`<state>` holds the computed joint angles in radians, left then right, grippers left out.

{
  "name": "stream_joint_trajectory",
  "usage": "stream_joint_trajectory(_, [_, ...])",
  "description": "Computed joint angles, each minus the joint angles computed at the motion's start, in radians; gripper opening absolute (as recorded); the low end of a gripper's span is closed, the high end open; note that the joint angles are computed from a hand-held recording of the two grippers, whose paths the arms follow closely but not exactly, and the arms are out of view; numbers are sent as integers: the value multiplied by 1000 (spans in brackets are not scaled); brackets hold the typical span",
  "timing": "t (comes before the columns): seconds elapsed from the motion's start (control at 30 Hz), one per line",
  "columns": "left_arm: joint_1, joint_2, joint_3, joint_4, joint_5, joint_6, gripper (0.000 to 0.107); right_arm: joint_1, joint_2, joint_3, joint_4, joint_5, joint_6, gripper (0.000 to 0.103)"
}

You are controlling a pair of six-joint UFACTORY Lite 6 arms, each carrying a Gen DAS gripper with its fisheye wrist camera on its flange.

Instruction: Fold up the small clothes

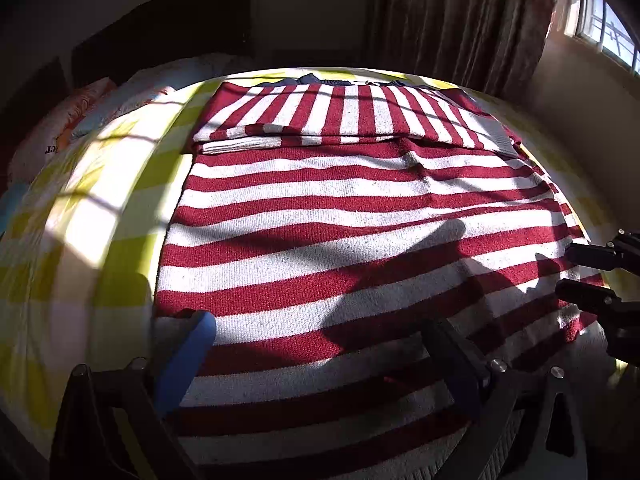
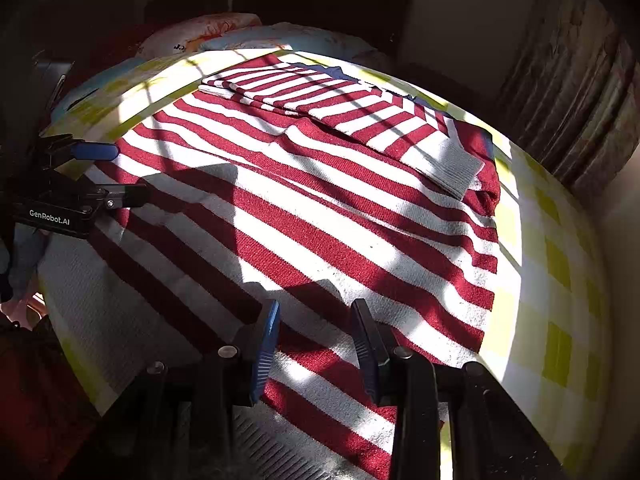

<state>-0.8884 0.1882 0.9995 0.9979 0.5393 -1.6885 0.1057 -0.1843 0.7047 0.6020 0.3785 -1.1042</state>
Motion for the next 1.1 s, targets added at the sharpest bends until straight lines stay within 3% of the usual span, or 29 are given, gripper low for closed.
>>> stream_joint_trajectory(0.07, [-24,84,87,-32,47,54,103,45,6,3,99,16,-62,37])
stream_joint_trajectory(0.17, [-20,77,71,-24,21,40,103,171,41,-14,8,-103,58,38])
stream_joint_trajectory(0.2, [-11,57,45,-12,-1,27,103,167,49,-9,15,-99,41,38])
stream_joint_trajectory(0.3, [-16,28,3,19,-2,-4,103,53,90,28,197,31,-160,40])
stream_joint_trajectory(0.4, [-26,12,-22,43,4,-42,103,-26,81,-8,289,56,-313,40])
stream_joint_trajectory(0.6, [-40,-10,-52,64,14,-81,103,-173,9,-62,327,150,-438,40])
stream_joint_trajectory(0.77, [-50,-30,-77,68,23,-101,103,-87,43,-56,339,57,-395,40])
stream_joint_trajectory(0.9, [-48,-32,-39,-78,45,-8,103,-92,-122,-125,107,76,-139,40])
stream_joint_trajectory(0.97, [-68,-54,-53,-30,1,-67,103,-51,-177,-149,114,76,-124,40])
stream_joint_trajectory(1.03, [-102,6,6,-46,33,-32,103,32,-177,-160,154,65,-151,40])
stream_joint_trajectory(1.1, [-140,37,17,2,81,-63,103,111,-157,-185,84,-7,-79,40])
